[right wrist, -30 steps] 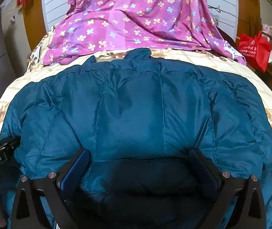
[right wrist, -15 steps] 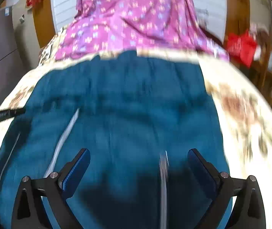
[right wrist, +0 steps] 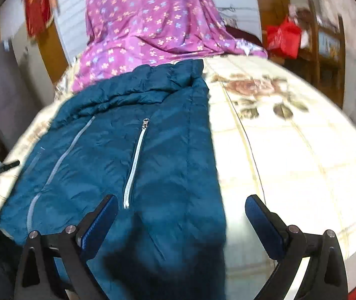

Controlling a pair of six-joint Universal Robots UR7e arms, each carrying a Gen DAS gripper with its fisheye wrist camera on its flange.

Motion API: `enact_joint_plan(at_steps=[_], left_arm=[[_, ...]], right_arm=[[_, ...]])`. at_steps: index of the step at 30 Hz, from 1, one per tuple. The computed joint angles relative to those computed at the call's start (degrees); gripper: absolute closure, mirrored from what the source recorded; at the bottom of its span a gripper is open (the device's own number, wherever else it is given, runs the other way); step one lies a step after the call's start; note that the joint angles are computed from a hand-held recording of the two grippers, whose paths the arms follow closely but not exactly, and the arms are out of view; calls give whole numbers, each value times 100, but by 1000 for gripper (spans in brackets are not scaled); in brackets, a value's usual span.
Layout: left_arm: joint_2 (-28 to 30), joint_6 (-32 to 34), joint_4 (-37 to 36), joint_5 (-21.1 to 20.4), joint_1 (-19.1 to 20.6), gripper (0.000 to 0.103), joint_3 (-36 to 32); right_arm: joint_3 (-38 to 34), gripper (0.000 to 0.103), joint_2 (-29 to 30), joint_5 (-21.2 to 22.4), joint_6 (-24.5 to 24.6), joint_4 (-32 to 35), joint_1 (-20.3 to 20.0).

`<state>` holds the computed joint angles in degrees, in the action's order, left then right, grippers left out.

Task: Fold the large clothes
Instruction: 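Grasp the opposite jacket side edge with both grippers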

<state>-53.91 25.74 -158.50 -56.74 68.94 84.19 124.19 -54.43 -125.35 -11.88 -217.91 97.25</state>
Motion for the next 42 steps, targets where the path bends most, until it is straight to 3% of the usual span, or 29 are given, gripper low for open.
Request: enact_joint_plan(at_steps=[5,7,11,14,21,23,24,28,33,38,42], left_arm=[[-260,-177,69,107,97,41,264],[-322,-255,148,180,159,41,337],[-412,-428,444,180,262,41,359],[-468,-442,529,263,312,41,405],[-659,-959,1567,-475,503,41,287],[-714,-939,1687,-669,514,26,339],[-749,-919,1755,-751,512,24,374],[-952,-816,2184,-1233,523,20,521],[-1028,-886,3115,-2427,715,17,298],[-868,-1156,3431,-2882,831,17,-44],[-548,-1159,3400,-2781,767,17,-399]], right_arm=[[336,2,-349,582,398,626,-377],[406,1,-390,791,341,614,-434],[541,1,-510,1695,312,815,-606],[582,1,-494,1840,132,921,-574],[924,1,-696,2825,369,807,-913],[894,0,-681,2869,412,812,-914],[859,0,-673,2892,438,820,-925],[749,0,-622,2820,390,895,-885],[769,0,-612,2865,232,895,-887],[796,0,-630,2971,184,910,-931],[707,0,-531,3007,168,805,-944]])
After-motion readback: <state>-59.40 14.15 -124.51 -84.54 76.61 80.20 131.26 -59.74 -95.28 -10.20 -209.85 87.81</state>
